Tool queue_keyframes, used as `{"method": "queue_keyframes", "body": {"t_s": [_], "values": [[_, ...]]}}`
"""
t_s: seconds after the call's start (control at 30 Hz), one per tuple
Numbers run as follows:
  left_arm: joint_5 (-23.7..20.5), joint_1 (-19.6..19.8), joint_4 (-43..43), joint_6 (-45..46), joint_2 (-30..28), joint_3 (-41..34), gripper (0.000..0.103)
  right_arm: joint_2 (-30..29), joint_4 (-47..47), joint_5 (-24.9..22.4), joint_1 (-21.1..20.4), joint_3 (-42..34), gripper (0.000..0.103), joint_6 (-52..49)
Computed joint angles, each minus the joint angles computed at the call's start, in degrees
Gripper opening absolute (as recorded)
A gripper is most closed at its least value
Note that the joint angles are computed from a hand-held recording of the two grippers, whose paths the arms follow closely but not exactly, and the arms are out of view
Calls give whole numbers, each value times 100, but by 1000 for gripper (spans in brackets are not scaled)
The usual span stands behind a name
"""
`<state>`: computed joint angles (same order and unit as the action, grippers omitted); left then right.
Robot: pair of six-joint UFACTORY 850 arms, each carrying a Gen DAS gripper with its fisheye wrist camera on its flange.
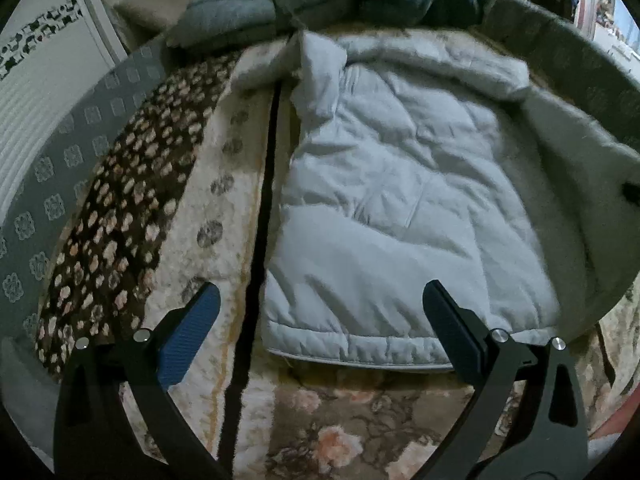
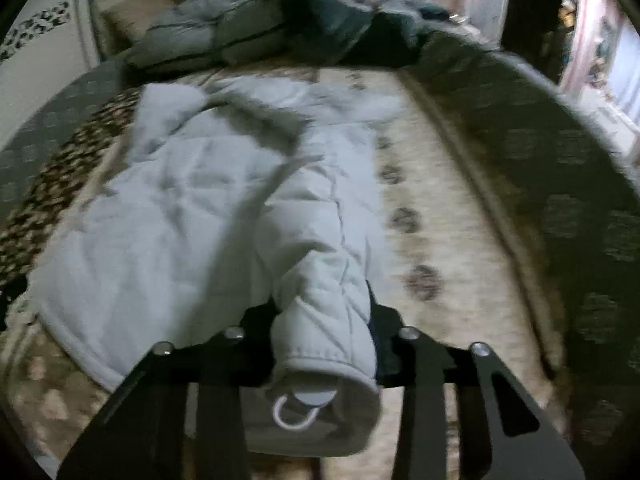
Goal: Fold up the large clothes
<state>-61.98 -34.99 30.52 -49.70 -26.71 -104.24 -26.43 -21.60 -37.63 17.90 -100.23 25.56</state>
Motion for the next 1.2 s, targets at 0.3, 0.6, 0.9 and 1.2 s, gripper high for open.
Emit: {"method": "queue_keyframes", "body": {"t_s": [0.3,0.6,0.9,1.2], "values": [[-256,-81,-267,44,-344,-471,100,-34,504,120,-1040,816,28,441],[-519,-129,-148,96,-477,-530,100,139,-221,346,-898,1308,36,946],[-523,-65,-421,300,-919,-1018,100,814,750,1014,-1163,2037,53,614],[-503,-59,-399,716,-1423,-1652,100,670,510,770,-874,1553,64,415]]}}
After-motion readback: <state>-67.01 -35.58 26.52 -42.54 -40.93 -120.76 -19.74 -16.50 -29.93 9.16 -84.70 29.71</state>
